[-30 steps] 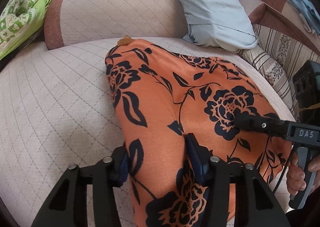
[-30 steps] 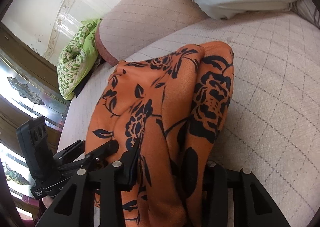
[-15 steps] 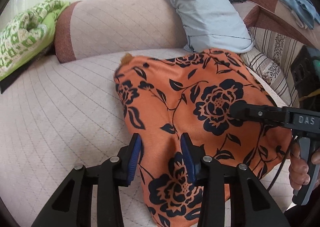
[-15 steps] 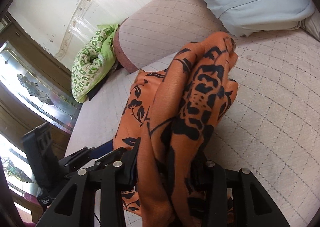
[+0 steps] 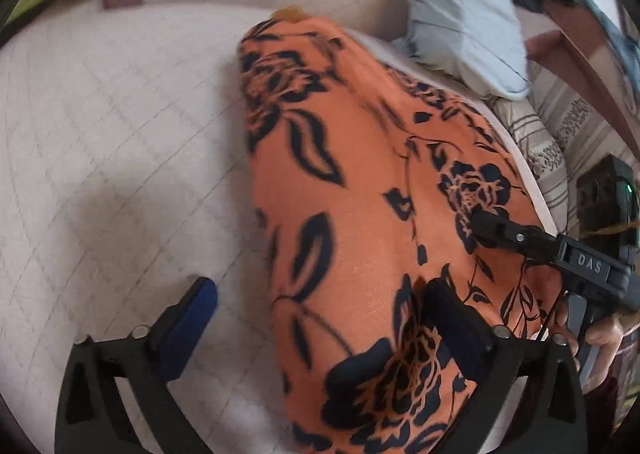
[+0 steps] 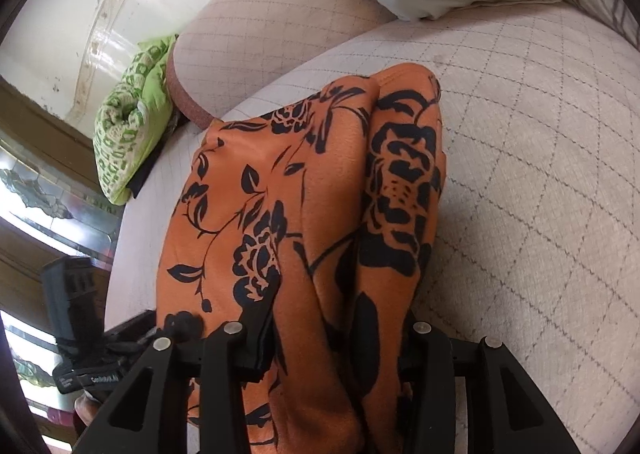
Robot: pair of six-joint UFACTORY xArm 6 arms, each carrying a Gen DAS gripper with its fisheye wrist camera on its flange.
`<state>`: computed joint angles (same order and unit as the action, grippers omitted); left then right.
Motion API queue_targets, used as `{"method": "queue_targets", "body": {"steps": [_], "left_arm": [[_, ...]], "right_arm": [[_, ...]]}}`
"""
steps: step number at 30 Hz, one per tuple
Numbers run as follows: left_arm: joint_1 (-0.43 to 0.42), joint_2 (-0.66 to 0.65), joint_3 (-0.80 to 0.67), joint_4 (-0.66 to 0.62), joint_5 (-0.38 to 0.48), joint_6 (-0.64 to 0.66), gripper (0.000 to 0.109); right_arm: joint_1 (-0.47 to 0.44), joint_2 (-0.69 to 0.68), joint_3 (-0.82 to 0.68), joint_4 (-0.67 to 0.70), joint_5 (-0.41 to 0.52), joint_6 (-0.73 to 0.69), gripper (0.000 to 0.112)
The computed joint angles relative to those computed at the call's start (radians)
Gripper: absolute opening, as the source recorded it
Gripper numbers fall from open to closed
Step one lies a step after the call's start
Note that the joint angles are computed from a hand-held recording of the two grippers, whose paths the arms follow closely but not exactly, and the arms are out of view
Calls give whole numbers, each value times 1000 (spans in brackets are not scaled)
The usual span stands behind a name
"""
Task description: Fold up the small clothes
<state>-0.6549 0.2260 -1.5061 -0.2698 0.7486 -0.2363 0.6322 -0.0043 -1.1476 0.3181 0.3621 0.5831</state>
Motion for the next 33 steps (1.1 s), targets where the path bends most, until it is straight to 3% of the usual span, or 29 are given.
{"method": "queue_targets", "body": {"steps": [3,4,6,8,10,12,19,27,33], "left_arm": [[-19,-2,25,-52,-66,68,102],[-28,-5,30,-86,-90,96,85],[-43,-6,38,-28,-124,89,77],[-50,-9,40,28,-138,65,62],[-43,-17,44,8,-150,64,47],[-36,-24,44,-19,-151,66,43],[-33,-115,88,105,-150,-6,41],[-25,-331,256,295,-177,-141,40],[-26,-502,423,345,-161,-200,40]], "right_arm": [[-1,0,21,130,-33,-100,45],[0,-2,28,168,-44,-132,45],[-1,-7,36,208,-52,-171,45],[0,-9,35,203,-54,-171,45],[5,-20,44,211,-67,-180,45],[13,-18,27,125,-70,-119,44],[46,-44,9,-30,-104,-15,43],[116,-59,-3,-45,-183,-8,43],[188,-40,-24,-68,-192,12,43]]}}
